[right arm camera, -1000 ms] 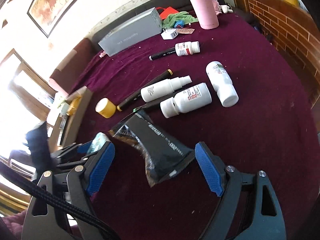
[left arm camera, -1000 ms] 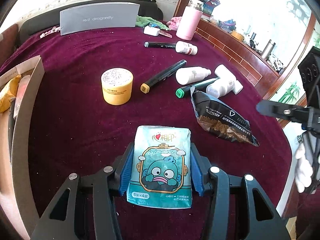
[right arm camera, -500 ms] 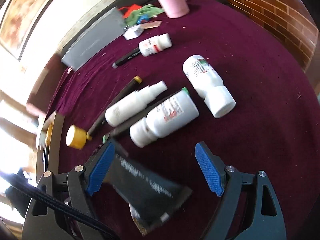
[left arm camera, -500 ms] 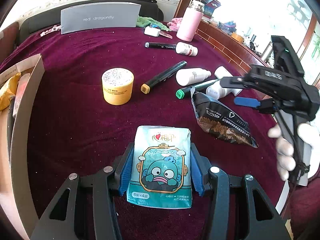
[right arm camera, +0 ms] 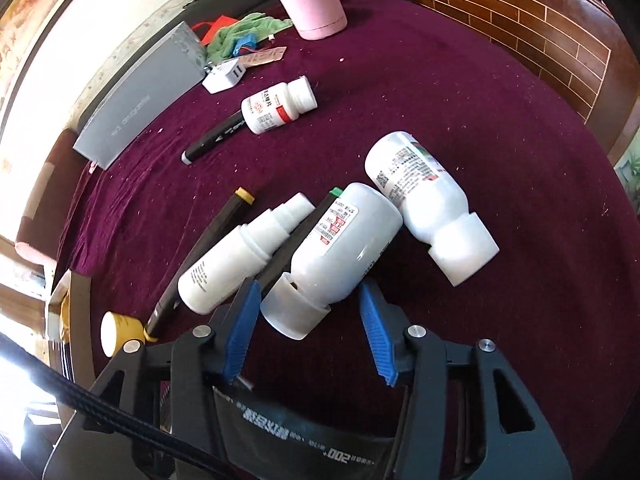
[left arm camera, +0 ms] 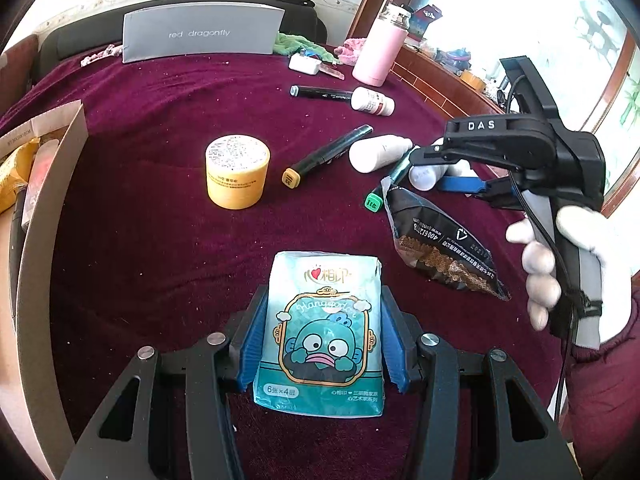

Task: Organize objects
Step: 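Hold the teal packet with the left gripper while the right grasps a white bottle, then carry the teal packet and white bottle to the tray and lower them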

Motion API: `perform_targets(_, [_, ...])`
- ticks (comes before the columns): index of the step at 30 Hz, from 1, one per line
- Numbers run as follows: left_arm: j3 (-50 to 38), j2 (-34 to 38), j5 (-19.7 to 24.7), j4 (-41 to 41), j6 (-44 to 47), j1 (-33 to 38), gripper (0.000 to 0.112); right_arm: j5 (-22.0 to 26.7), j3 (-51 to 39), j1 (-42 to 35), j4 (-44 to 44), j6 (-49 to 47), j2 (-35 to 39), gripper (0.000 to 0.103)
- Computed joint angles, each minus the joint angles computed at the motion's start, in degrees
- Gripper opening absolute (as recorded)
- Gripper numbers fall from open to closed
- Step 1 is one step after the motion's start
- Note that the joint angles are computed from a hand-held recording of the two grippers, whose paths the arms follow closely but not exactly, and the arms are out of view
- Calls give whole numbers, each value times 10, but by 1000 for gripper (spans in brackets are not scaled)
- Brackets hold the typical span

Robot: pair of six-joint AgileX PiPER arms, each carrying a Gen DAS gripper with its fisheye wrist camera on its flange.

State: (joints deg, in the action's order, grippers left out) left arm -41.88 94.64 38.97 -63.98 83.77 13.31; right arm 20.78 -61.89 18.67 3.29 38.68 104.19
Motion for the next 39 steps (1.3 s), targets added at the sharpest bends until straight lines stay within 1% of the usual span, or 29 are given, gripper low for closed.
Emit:
perform_targets(2, [-2, 3, 7, -2, 2, 4, 45, 5, -6, -7, 19, -10, 3, 49])
perform_targets(6, [-7, 10, 19, -4, 4, 11, 45, -6, -4, -32, 90, -48, 4, 49])
perform_targets(8, [-9, 12, 21, -5, 5, 13, 45, -18, 7, -46, 144, -86, -1, 49])
perform_targets(9, [-9, 13, 22, -5, 5, 13, 46, -13, 5, -51, 151, -90, 1, 49])
perform_targets(11, [-10, 14, 24, -6, 6, 14, 46, -4, -4, -49, 122, -65, 7, 49])
perform_targets(12, [-9, 14, 25, -7, 7, 15, 46, 0, -10, -44, 92, -39, 9, 49])
perform_targets(17, [-10, 15, 24, -6, 9, 16, 45, 62, -70, 1, -112, 130, 42, 49])
perform_targets(18, [-8, 14, 22, -7, 10, 16, 45, 66, -77, 11, -151, 156, 47, 47])
perform_targets(19, [-7, 13, 19, -7, 10, 15, 45, 62, -77, 15, -166, 167, 49, 44])
perform_targets(20, [-5, 10, 13, -8, 11, 12, 45, 52, -71, 15, -164, 163, 46, 37])
perform_targets(23, [0, 3, 1, -8, 11, 7, 43, 34, -54, 10, -117, 113, 35, 33])
perform_targets(25, [-5, 9, 15, -8, 7, 17, 42, 22, -35, 11, -96, 87, 22, 32])
perform_targets(26, [-8, 12, 27, -11, 9, 26, 42, 8, -17, 9, -69, 59, 9, 32])
perform_targets(28, [-3, 6, 32, -18, 13, 35, 42, -14, 16, 6, -23, 16, -14, 32])
perform_targets(29, [0, 0, 35, -21, 14, 39, 42, -29, 39, 3, 14, -21, -31, 32])
perform_targets(32, [12, -25, 52, -24, 17, 57, 42, -52, 79, 2, 112, -116, -68, 32])
perform_targets(33, [18, -39, 57, -25, 20, 66, 42, -61, 95, 4, 159, -165, -85, 32])
perform_targets(35, [21, -59, 75, -23, 21, 86, 42, -68, 110, 11, 205, -212, -106, 33])
perform_targets(38, [22, -86, 105, -15, 23, 130, 42, -66, 121, 22, 343, -346, -126, 33])
perform_targets(39, [18, -89, 117, -12, 23, 149, 42, -64, 122, 27, 366, -368, -128, 33])
